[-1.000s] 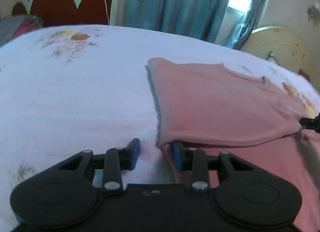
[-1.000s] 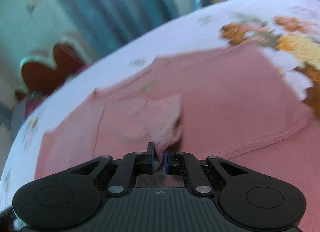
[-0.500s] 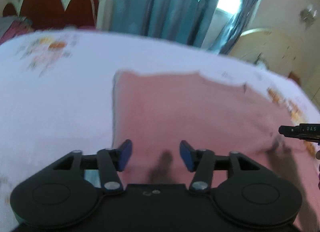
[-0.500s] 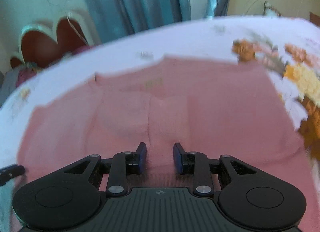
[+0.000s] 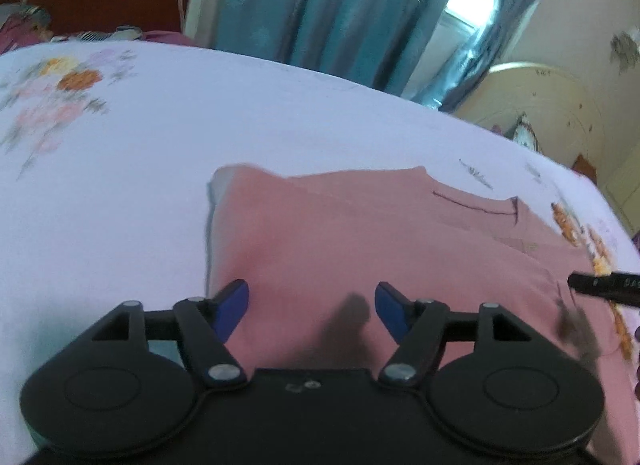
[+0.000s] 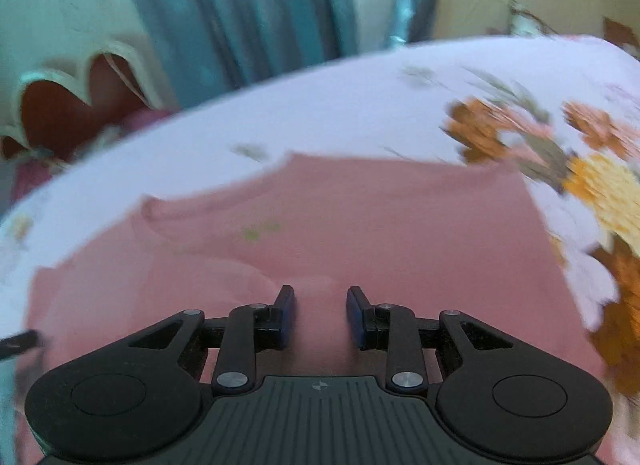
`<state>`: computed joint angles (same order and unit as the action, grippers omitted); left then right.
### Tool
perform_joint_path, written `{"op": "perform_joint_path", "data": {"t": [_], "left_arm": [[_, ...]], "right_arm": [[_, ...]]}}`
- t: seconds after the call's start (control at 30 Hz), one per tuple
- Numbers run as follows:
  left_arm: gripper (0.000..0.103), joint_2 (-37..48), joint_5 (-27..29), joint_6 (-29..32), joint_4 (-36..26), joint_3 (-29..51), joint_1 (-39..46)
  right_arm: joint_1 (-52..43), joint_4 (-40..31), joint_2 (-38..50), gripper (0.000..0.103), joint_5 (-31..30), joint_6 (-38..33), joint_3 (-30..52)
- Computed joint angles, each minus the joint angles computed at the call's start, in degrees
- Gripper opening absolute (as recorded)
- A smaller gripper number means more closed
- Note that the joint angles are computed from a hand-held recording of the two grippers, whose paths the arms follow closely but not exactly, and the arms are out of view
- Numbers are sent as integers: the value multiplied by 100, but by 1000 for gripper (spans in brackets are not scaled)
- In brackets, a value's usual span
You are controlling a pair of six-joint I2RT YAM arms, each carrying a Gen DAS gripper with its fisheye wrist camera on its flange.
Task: Fold small clothes
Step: 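Open the left gripper and smooth the folded side flat, then move both open grippers toward the ribbed hem of the sweatshirt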
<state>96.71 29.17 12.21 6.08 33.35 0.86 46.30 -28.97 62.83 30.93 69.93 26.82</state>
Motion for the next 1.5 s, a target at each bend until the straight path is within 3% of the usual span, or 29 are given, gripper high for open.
{"op": "perform_joint_path", "data": {"t": [0.13,0.27,0.43,0.57,0.73,0.87,0.97,1.07,1.17,1.23,1.37,1.43,1.5], "left_arm": [[72,856,-91,-257,-294,1163,-252],[72,1453,130,-590,-457,1892,-100],[68,946,482,-170,28,1039,202],[69,427,151,384,822,-144,110],[69,-462,-91,870,1185,-1119,264],[74,-339,176,708,1154,-840,210],[73,444,-225,598,1029,-123,34],[72,462,-461,433,802,180,316],[72,84,-23,240,626,63,467],[74,-115,28,101,787,-153,96],[79,-254,-446,-87,1209,-571,-1037],[75,-175,-520,131,1197,-663,-1109],[75,-154,-521,592,1349,-872,-717]], "right_arm": [[-642,699,981,30,-207,-965,416],[-1159,942,1537,30,-479,-1222,596],[-617,869,956,30,-178,-902,325],[104,1245,1553,30,-144,-1155,704],[874,515,2049,30,83,-692,1070],[1058,737,1953,30,371,-741,1073],[764,929,2355,30,172,-1235,1341],[374,486,2325,30,121,-811,1225],[398,306,1800,30,389,-330,986],[476,700,1917,30,346,-546,1066],[527,1580,2523,30,-214,-1143,1321],[601,1565,2500,30,-206,-1335,1273],[646,1004,2329,30,-1,-1280,1175]]}}
